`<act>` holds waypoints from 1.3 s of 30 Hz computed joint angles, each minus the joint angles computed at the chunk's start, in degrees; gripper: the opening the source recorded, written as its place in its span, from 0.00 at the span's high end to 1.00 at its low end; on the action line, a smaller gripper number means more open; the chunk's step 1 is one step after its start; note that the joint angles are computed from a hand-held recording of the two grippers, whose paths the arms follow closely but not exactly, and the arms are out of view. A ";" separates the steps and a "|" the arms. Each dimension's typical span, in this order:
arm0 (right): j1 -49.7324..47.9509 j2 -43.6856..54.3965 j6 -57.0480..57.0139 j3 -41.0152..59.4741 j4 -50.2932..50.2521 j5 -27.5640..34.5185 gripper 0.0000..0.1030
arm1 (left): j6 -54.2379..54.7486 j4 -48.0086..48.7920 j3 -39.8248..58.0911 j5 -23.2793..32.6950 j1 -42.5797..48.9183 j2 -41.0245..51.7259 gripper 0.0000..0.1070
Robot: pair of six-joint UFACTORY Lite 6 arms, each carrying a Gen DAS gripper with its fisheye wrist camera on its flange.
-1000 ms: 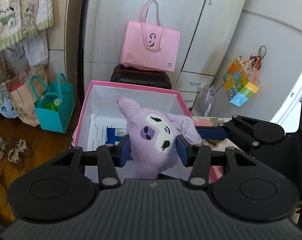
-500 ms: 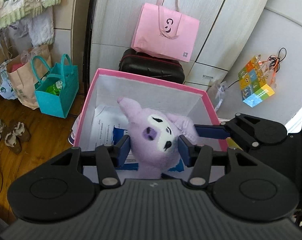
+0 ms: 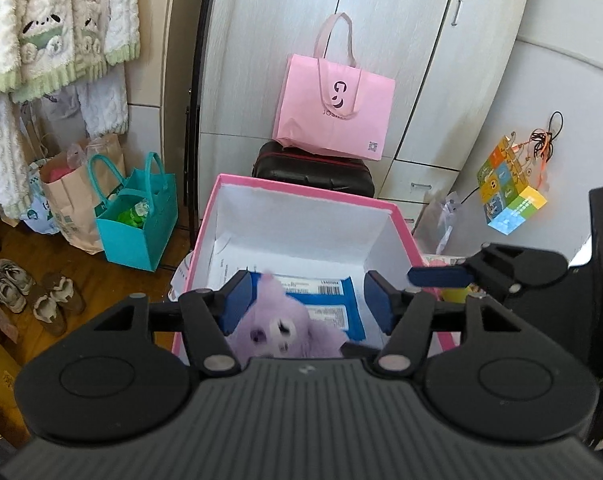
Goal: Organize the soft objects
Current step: 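Drop the purple plush into the box by opening the left tool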
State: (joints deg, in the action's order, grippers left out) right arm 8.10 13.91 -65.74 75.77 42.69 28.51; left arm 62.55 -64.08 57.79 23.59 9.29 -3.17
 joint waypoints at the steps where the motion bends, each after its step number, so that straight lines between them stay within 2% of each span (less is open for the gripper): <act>1: -0.34 -1.50 -0.51 -1.18 0.43 0.21 0.15 | -0.59 0.48 -0.89 0.36 0.09 -1.31 0.42; 8: -4.28 -12.54 -6.14 -9.07 3.65 4.05 0.15 | -5.67 6.07 -8.49 2.21 -0.64 -14.69 0.39; 14: -11.80 -22.43 -12.32 -14.93 6.96 11.45 0.15 | -12.86 13.17 -14.19 5.35 -3.60 -27.28 0.33; 20: -28.31 -29.35 -22.20 -17.91 11.30 27.75 0.15 | -20.42 19.92 -16.32 9.53 -8.25 -35.98 0.32; 24: -41.89 -28.92 -27.70 -16.37 12.59 39.03 0.15 | -26.13 24.43 -17.52 10.50 -12.69 -39.36 0.32; 26: -48.72 -27.69 -30.84 -15.33 13.02 43.77 0.15 | -29.69 26.98 -18.12 9.76 -15.96 -40.12 0.32; 30: -59.62 -25.06 -37.90 -14.59 14.14 49.34 0.14 | -40.47 35.95 -19.18 5.57 -25.28 -39.64 0.32; 34: -66.78 -20.49 -43.88 -13.61 14.69 51.17 0.14 | -57.38 51.22 -19.40 0.14 -36.13 -36.40 0.32; 39: -71.27 -14.01 -49.94 -13.45 16.87 49.90 0.14 | -81.16 73.88 -18.49 -4.89 -45.66 -29.49 0.32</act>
